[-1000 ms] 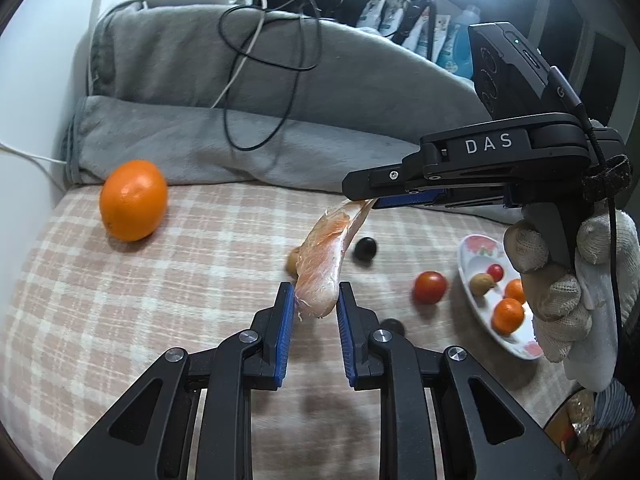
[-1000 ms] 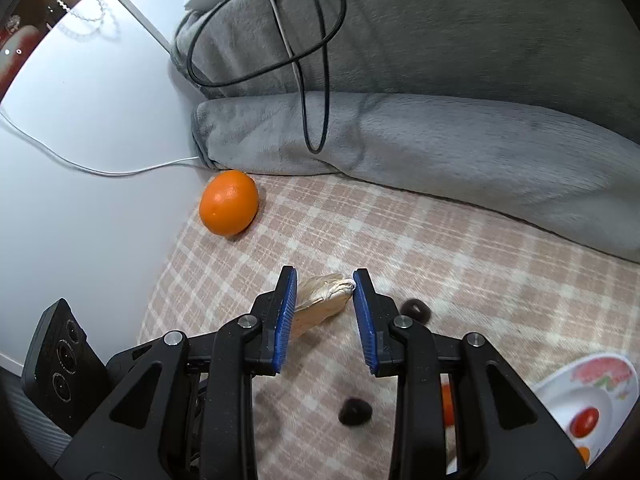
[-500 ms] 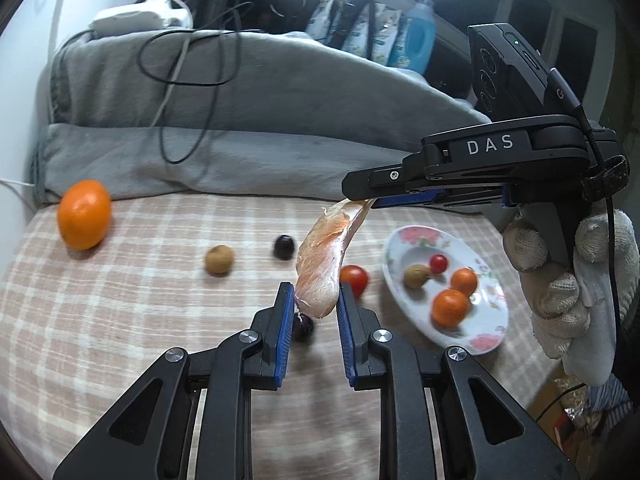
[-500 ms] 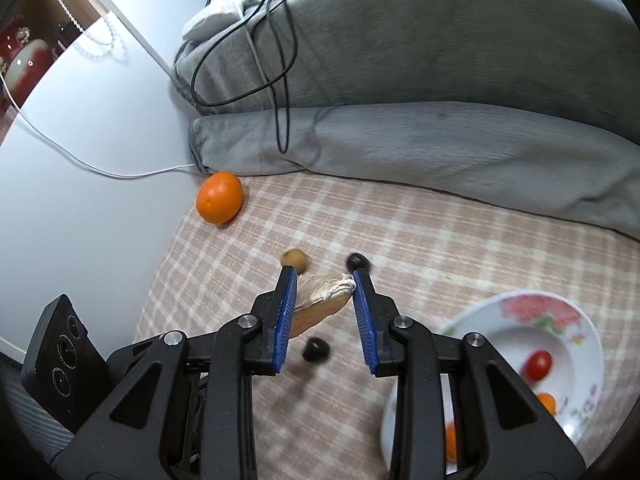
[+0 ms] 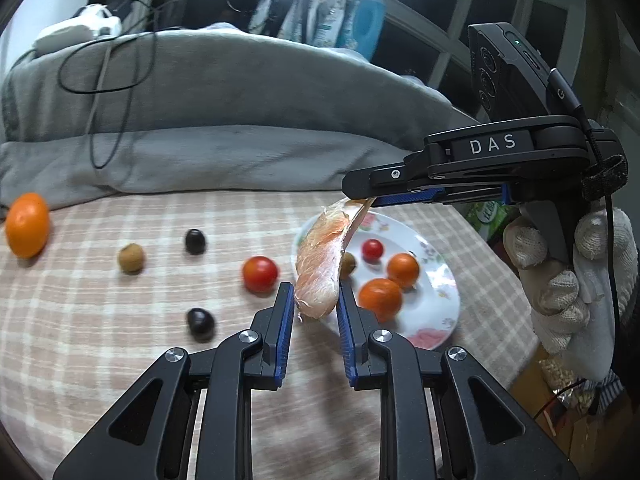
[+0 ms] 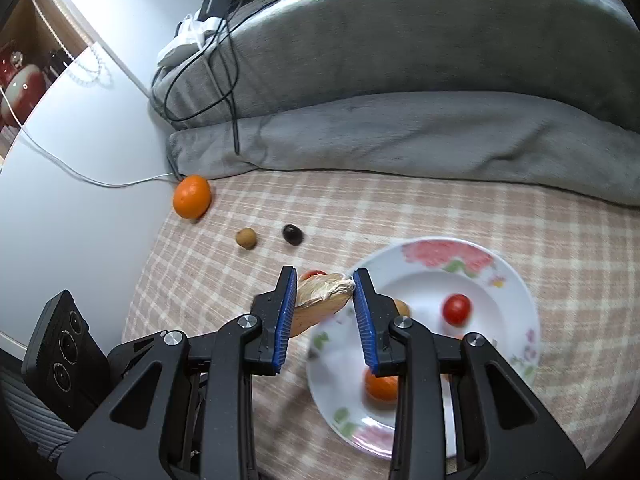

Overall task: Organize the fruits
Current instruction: 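Carry the pale fruit piece over the white plate and open the right tool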

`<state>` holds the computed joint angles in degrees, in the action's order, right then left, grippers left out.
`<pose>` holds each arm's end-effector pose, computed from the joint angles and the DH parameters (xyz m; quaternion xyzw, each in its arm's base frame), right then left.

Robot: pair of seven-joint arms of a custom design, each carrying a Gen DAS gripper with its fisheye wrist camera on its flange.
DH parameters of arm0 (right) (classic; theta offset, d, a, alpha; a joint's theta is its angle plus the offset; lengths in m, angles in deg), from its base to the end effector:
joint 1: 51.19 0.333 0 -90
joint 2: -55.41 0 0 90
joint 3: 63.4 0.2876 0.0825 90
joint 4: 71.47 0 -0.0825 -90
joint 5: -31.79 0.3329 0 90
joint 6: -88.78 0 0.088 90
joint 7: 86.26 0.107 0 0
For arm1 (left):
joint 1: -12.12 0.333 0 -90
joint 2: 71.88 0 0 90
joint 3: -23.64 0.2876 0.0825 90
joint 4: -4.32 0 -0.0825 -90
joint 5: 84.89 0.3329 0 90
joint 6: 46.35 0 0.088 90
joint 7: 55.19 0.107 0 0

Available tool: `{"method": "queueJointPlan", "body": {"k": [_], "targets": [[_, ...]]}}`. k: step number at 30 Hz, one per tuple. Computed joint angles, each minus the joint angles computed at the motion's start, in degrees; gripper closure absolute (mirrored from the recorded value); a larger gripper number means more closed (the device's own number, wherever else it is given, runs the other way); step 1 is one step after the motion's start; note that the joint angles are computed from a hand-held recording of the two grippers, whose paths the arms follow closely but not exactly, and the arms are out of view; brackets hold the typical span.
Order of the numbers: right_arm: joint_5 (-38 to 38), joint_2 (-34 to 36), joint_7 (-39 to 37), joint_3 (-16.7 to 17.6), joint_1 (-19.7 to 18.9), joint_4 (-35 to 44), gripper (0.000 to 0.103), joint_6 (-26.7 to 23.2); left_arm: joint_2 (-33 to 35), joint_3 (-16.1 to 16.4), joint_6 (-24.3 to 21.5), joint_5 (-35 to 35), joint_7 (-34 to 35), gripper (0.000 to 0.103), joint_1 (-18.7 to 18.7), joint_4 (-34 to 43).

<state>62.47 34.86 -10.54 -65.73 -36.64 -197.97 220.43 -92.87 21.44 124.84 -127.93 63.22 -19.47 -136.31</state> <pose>0.4337 0.1029 0.5637 -0.7310 0.6026 0.0124 0.3198 0.3860 -0.2022 0.5245 -0.4930 0.7421 -0.4367 0.1245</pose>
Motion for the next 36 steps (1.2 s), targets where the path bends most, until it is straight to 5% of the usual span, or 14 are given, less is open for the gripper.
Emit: {"method": "queueJointPlan", "body": {"k": [13,17,28,36], "targets": [[-2.3,-6.6,0.0,-3.0,-3.9,-6.1,0.073,-2.2,3.7,-3.1,-0.1,-1.3,0.2,0.083,-2.9,3.0],[-2.3,-7.9,-0.3,-3.8,-4.6,-7.2,0.08,-4.0,4.4,-3.4,-0.4,-4.0,3.3,0.091,-4.1,4.1],[-3.9,-10.4,0.0,-4.5,-6.2,-8.9,0.079,-0.7,5.3,-6.0,-0.6,-4.9,3.3,0.091,-1.9,4.9],[-4.6,-10.9,0.2,-4.0,-6.1,-9.9,0.061,0.6,3.9,-6.3,0.4,-2.0,0.6,0.091,-1.4,3.5]]}}
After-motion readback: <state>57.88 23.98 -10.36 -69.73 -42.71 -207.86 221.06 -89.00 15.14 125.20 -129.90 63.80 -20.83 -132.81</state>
